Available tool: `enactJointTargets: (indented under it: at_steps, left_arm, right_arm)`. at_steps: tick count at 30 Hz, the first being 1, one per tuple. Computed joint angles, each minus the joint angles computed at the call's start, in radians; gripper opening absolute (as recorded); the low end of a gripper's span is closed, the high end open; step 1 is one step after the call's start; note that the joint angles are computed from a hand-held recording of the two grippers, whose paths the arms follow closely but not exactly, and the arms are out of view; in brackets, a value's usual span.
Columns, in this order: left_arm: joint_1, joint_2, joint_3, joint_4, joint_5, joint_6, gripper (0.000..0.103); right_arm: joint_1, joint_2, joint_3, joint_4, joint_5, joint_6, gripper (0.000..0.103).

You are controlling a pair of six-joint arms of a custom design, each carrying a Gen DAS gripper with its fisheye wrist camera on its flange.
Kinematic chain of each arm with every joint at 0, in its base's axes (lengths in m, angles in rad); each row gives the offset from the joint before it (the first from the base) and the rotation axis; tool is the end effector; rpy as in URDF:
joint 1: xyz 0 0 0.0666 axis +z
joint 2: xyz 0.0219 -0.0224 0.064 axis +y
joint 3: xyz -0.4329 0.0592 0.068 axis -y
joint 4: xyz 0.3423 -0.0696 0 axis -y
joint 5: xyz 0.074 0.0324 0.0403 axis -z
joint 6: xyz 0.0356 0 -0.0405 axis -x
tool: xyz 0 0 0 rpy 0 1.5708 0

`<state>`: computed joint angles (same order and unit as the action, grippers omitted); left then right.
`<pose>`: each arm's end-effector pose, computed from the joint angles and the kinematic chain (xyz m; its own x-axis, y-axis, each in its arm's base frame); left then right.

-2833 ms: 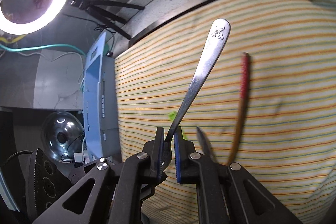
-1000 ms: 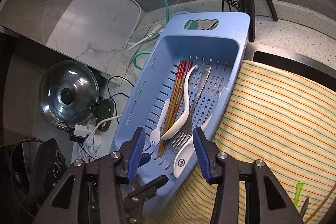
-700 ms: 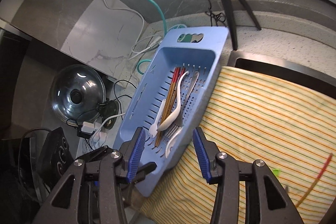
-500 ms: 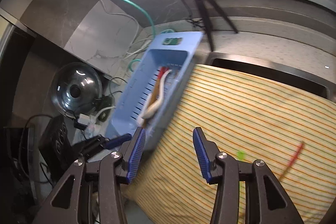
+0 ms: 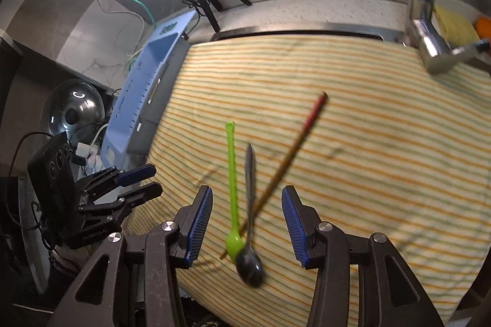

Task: Organize utensils
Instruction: 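Move both tools back over the metal spoon on the cloth, then close the right tool on the handle of the metal spoon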

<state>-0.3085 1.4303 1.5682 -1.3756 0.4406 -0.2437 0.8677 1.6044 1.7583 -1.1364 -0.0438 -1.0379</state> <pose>0.3785 -0.1370 0.5154 -0.7755 0.4762 -0.4146 0.6127 0.7260 -0.3122 0.3245 0.3847 0.5222 -0.9432 0.2180 -0.2506 0.0681 0.8654 0.4965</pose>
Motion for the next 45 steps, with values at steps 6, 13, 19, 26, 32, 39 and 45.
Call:
enactJointTargets:
  at_steps: [6,13,19,26,32,39,45]
  left_arm:
    - [-0.070,0.005,-0.016,0.010,-0.007,0.020,0.039]
    - [-0.110,0.005,-0.018,0.009,-0.012,0.024,0.038]
    - [-0.095,0.001,-0.023,0.006,-0.009,0.034,0.038]
    - [-0.082,-0.015,-0.031,-0.006,-0.007,0.016,0.038]
    - [-0.088,-0.044,-0.058,0.007,-0.017,0.037,0.038]
    - [-0.095,-0.099,-0.126,0.050,-0.027,0.121,0.038]
    - [-0.088,-0.143,-0.171,0.074,-0.049,0.181,0.038]
  right_arm:
    - [0.000,-0.027,-0.080,0.064,-0.012,-0.047,0.037]
    - [-0.017,-0.018,-0.116,0.145,-0.077,-0.063,0.024]
    - [0.005,0.043,-0.048,0.078,-0.112,0.009,0.018]
    - [0.002,0.098,0.010,0.014,-0.154,0.066,0.016]
    - [-0.009,0.112,0.009,0.005,-0.225,0.068,0.016]
    - [-0.014,0.096,-0.027,0.007,-0.299,0.078,0.015]
    - [-0.007,0.094,-0.029,0.001,-0.360,0.090,0.016]
